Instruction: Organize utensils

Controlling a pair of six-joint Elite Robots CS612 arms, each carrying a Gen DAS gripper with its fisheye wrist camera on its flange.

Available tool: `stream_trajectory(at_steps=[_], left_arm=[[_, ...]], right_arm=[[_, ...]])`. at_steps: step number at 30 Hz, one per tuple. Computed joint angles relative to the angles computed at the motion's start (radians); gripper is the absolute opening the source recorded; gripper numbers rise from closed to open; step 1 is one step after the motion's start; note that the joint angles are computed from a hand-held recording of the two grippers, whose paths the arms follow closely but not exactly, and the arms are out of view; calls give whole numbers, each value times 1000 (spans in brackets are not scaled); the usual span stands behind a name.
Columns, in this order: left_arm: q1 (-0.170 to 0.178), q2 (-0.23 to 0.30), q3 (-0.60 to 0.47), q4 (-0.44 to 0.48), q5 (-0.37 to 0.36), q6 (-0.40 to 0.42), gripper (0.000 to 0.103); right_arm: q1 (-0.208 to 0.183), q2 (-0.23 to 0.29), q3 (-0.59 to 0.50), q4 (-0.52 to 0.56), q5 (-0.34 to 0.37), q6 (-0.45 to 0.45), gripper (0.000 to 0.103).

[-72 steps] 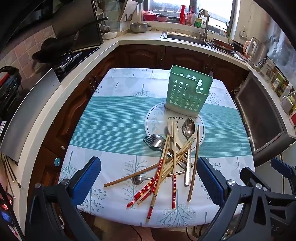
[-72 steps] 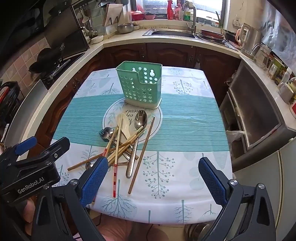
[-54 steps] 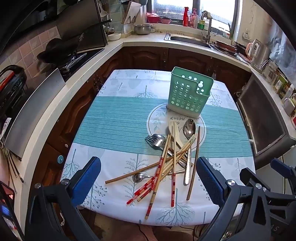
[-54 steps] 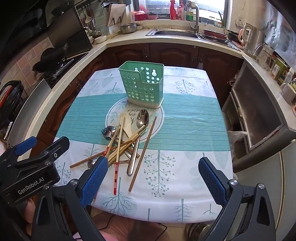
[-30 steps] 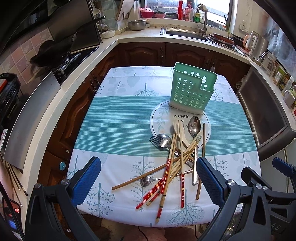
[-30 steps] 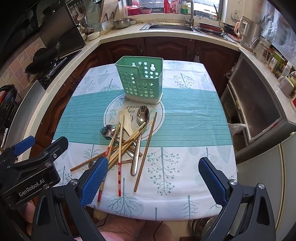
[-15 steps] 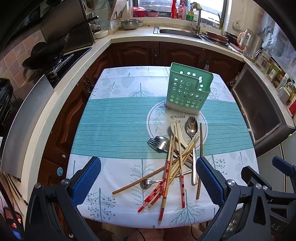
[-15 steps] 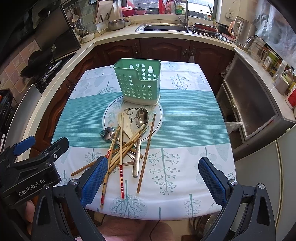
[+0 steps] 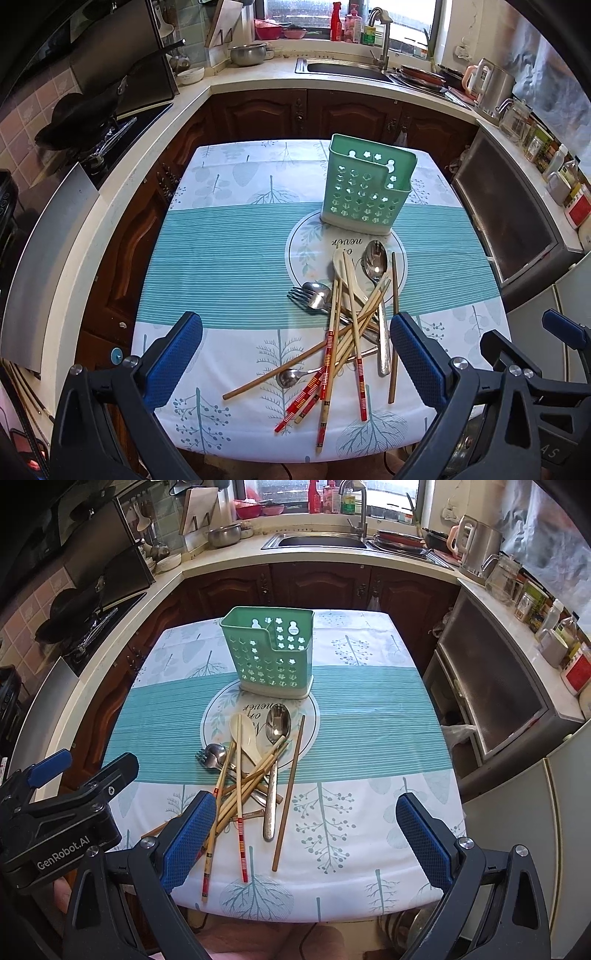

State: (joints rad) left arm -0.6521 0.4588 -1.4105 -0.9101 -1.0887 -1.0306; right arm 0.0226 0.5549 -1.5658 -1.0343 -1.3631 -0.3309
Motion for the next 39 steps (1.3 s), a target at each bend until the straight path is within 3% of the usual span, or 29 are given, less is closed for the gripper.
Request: stream_trajectory(at_steps=[10,15,25,31,35,39], left_arm=[[7,6,-12,-12,8,14,99],[16,13,-17,-50,-22,49,90],[46,31,-33,-138,-86,118,89],[71,31,-37,-140,-109,135,88],[95,42,-42,-186,-150,154,86],[112,52,-33,-215,-199,187,78]], right_arm=[[9,-7,8,-14,-3,7,98],[18,-11,13,-15,-13,12,97],[35,-15,31,-41,-24,24,94],[36,-28,56,-56,-30,51,93],[29,-44,89,-28,-9,61,77],[26,-57,131,-4,17,31,71]])
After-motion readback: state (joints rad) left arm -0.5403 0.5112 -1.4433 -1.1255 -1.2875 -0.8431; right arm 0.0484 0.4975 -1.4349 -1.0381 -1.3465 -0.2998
